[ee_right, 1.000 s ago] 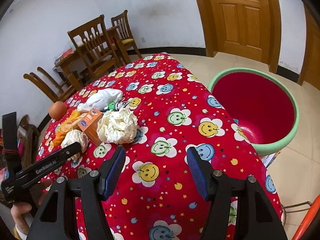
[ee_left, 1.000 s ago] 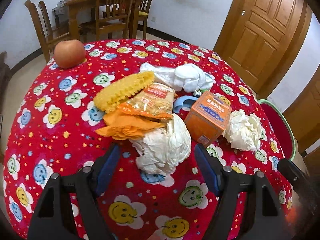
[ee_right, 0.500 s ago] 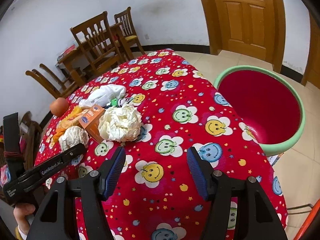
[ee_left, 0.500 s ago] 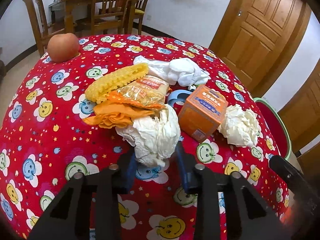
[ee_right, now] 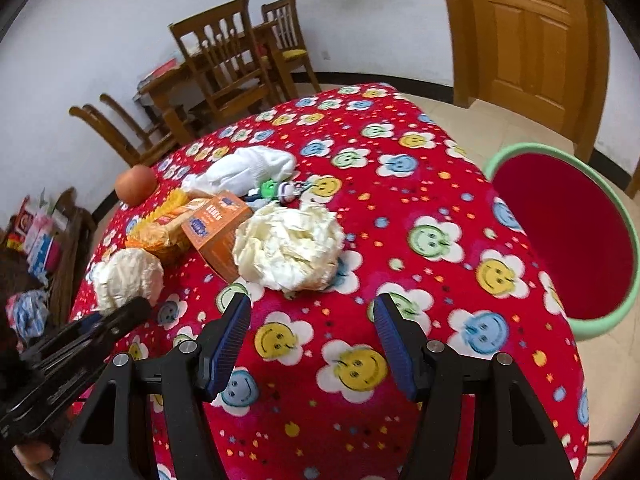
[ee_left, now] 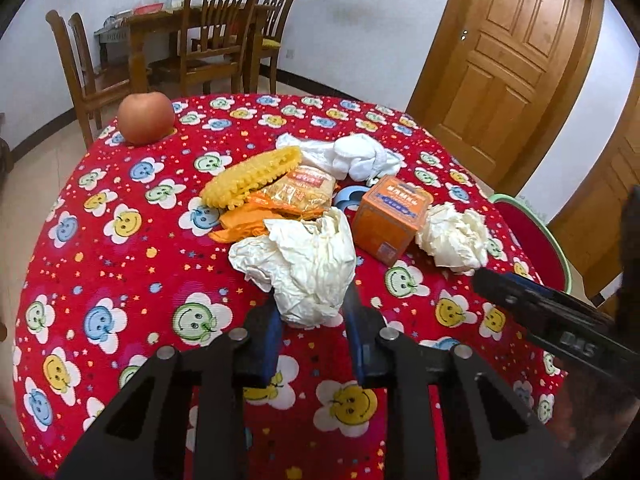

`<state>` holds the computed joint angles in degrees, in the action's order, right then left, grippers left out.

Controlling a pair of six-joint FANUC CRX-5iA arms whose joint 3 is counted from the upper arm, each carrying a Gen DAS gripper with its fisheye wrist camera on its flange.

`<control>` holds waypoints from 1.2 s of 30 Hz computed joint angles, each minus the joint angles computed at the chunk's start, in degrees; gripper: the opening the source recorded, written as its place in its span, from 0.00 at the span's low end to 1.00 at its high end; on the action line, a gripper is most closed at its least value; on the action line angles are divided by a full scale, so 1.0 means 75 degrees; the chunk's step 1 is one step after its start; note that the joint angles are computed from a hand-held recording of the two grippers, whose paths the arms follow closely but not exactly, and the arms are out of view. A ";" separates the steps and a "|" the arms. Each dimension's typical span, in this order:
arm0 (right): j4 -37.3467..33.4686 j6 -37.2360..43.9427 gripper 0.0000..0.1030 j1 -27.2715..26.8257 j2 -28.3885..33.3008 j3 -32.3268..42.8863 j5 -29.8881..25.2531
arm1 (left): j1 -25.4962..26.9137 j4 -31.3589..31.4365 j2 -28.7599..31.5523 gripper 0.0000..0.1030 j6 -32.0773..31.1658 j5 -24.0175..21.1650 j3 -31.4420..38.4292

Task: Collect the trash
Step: 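Grasp a crumpled tissue with the left gripper while the right gripper grasps another tissue, then carry both crumpled tissues over the red bucket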

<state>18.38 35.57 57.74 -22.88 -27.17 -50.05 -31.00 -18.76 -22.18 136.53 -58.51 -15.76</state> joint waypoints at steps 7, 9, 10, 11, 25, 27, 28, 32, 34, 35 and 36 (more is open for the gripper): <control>-0.0133 0.0385 0.68 -0.0228 0.0439 0.0246 0.0213 | -0.0143 -0.0199 0.0011 0.27 0.0215 -0.0228 0.0152; -0.0343 0.0572 0.68 -0.0359 0.0539 0.0327 0.0321 | -0.0160 -0.0230 0.0013 0.27 0.0260 -0.0281 0.0175; -0.0442 0.0640 0.67 -0.0423 0.0565 0.0344 0.0388 | -0.0162 -0.0239 0.0010 0.27 0.0269 -0.0287 0.0174; -0.0540 0.0715 0.63 -0.0480 0.0592 0.0369 0.0445 | -0.0179 -0.0264 0.0014 0.27 0.0288 -0.0311 0.0188; -0.0204 0.0446 0.31 -0.0279 -0.0246 -0.0159 0.0675 | -0.0626 -0.0710 0.0161 0.27 0.0635 -0.0579 0.0495; -0.0073 0.0291 0.31 -0.0189 -0.0460 -0.0275 0.0673 | -0.0701 -0.0770 0.0174 0.27 0.0694 -0.0613 0.0543; -0.0001 0.0193 0.31 -0.0139 -0.0594 -0.0343 0.0666 | -0.0753 -0.0812 0.0189 0.27 0.0737 -0.0637 0.0578; 0.0279 -0.0114 0.31 0.0029 -0.0974 -0.0530 0.0596 | -0.0905 -0.0907 0.0230 0.27 0.0810 -0.0671 0.0676; 0.0366 -0.0212 0.31 0.0074 -0.1158 -0.0608 0.0564 | -0.0966 -0.0923 0.0248 0.27 0.0834 -0.0665 0.0720; 0.0401 -0.0253 0.31 0.0082 -0.1233 -0.0645 0.0560 | -0.0980 -0.0915 0.0248 0.27 0.0840 -0.0647 0.0733; 0.0432 -0.0283 0.31 0.0080 -0.1299 -0.0674 0.0553 | -0.1002 -0.0917 0.0250 0.27 0.0850 -0.0627 0.0746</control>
<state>21.62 33.44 58.34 -32.62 -32.22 -45.90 -38.52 -25.63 -20.31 142.90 -63.21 -10.17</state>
